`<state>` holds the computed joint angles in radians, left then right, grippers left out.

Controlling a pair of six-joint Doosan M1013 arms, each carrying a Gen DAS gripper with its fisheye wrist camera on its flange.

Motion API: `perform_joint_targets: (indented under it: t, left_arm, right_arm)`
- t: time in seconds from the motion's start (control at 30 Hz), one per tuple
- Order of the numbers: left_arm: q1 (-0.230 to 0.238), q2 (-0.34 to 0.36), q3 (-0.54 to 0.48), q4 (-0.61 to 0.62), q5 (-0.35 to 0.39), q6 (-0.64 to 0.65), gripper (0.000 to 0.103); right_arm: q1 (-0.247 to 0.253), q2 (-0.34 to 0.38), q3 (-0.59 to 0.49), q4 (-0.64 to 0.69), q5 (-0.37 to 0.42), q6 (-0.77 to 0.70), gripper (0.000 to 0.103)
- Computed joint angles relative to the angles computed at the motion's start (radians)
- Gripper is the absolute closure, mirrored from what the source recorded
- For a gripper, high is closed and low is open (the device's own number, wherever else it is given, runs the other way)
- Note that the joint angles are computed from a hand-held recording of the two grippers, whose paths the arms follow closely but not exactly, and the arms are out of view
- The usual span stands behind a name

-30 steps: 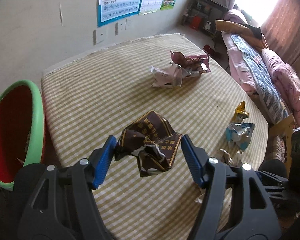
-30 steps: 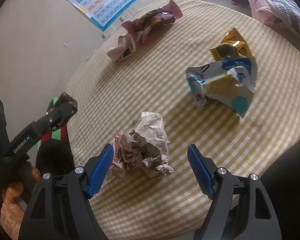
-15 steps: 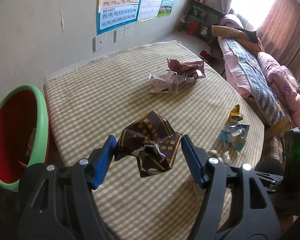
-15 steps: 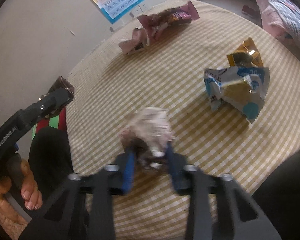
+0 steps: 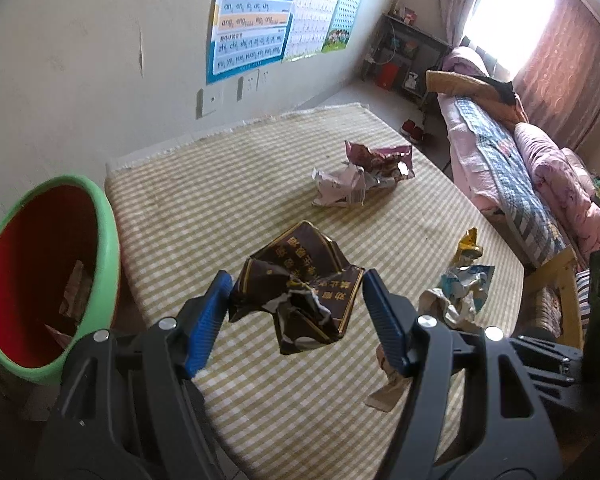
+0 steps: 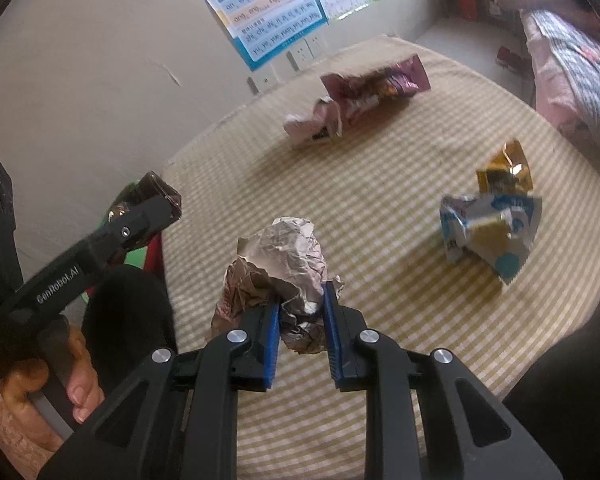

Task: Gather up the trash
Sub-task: 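Carry both items to the red bucket and open the left gripper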

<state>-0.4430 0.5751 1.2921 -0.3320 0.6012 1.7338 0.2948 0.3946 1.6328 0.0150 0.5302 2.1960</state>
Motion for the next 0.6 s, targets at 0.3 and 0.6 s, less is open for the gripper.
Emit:
perform_joint_targets:
  t: [0.3,0.6]
  left_arm:
    - [0.019,-0.034,0.031,-0.004,-0.072,0.019,0.038]
    - [0.048,-0.051,0.043,0.03,-0.118,-0.054,0.038]
  right_arm:
    - [0.018,0.011,-0.06,-0.095,0.016,0.044,0.083]
    - [0.032,0.038,-0.115,-0.08,0.033,-0.012,0.083]
